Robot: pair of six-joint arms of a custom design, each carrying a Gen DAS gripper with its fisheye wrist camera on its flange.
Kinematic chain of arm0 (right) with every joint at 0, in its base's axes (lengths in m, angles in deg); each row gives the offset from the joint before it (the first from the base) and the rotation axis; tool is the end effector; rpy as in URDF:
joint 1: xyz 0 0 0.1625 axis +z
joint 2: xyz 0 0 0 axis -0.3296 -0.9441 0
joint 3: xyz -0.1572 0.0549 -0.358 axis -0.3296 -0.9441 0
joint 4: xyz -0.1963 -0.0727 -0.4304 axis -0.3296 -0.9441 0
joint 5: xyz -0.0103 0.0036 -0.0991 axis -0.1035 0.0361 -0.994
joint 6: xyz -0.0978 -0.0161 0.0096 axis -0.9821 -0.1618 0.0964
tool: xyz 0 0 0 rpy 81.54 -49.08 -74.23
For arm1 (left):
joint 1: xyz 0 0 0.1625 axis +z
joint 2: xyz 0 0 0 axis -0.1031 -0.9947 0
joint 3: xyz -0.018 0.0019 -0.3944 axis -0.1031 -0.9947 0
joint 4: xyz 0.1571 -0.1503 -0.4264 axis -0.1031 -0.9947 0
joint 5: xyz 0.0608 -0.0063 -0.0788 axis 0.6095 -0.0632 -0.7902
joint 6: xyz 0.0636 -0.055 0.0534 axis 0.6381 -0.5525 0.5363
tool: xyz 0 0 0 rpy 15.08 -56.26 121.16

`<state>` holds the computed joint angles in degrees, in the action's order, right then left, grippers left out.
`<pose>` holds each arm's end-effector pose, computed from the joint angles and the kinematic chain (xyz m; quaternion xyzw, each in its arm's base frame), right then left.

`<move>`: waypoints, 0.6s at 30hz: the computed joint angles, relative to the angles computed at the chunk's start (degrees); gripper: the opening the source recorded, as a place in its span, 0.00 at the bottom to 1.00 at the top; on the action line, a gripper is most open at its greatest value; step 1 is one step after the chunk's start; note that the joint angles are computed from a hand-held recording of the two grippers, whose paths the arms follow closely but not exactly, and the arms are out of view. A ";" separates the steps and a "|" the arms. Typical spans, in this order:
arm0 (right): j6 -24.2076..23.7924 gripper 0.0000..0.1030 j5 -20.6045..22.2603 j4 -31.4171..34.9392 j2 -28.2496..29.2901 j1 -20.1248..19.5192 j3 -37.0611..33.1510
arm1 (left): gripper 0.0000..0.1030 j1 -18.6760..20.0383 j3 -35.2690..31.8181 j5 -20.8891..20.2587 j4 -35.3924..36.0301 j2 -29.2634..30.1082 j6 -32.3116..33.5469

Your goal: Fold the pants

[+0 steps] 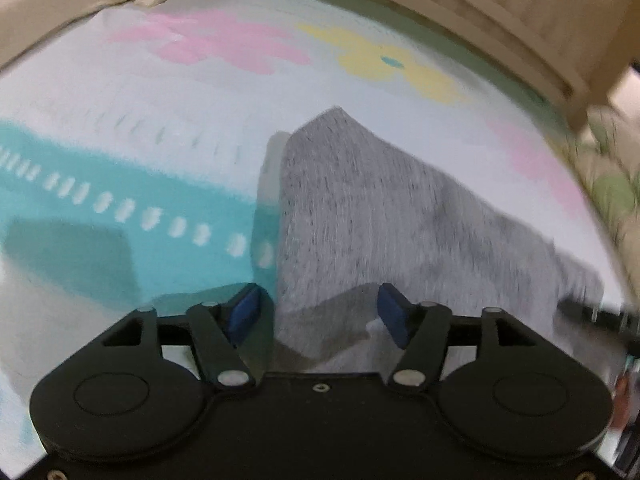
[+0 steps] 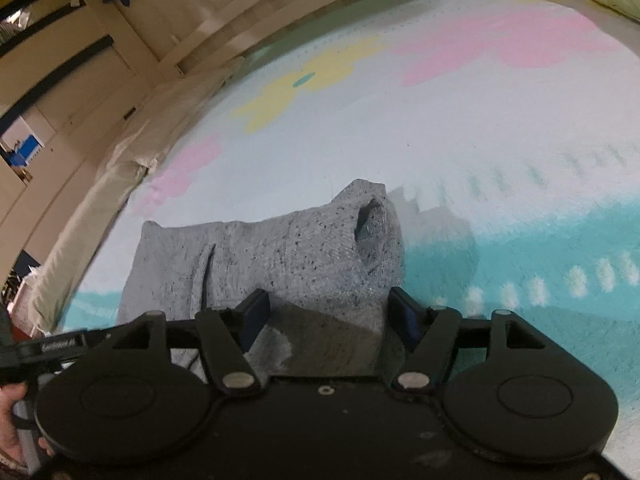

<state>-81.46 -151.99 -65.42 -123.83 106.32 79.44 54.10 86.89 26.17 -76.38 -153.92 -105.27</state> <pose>0.0939 -0.7602 0.2599 0.2195 -0.9491 0.2161 0.0659 -0.2360 -0.5861 0.1721 -0.0925 0.8758 -0.4039 0.2477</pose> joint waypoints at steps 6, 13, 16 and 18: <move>-9.68 0.23 -2.28 -4.65 -2.68 2.17 4.14 | 0.12 -2.41 -0.54 2.99 -2.22 1.36 5.75; -14.89 0.20 -1.30 -9.60 -4.62 7.10 6.34 | 0.11 -5.51 -2.95 7.78 -7.95 2.46 13.09; -13.03 0.20 -0.68 -9.92 -1.67 8.98 2.94 | 0.11 -4.87 -6.42 11.55 -10.52 4.06 18.20; -12.31 0.20 -0.24 -10.16 2.08 10.28 -1.09 | 0.11 -3.31 -9.78 12.59 -11.51 4.98 20.68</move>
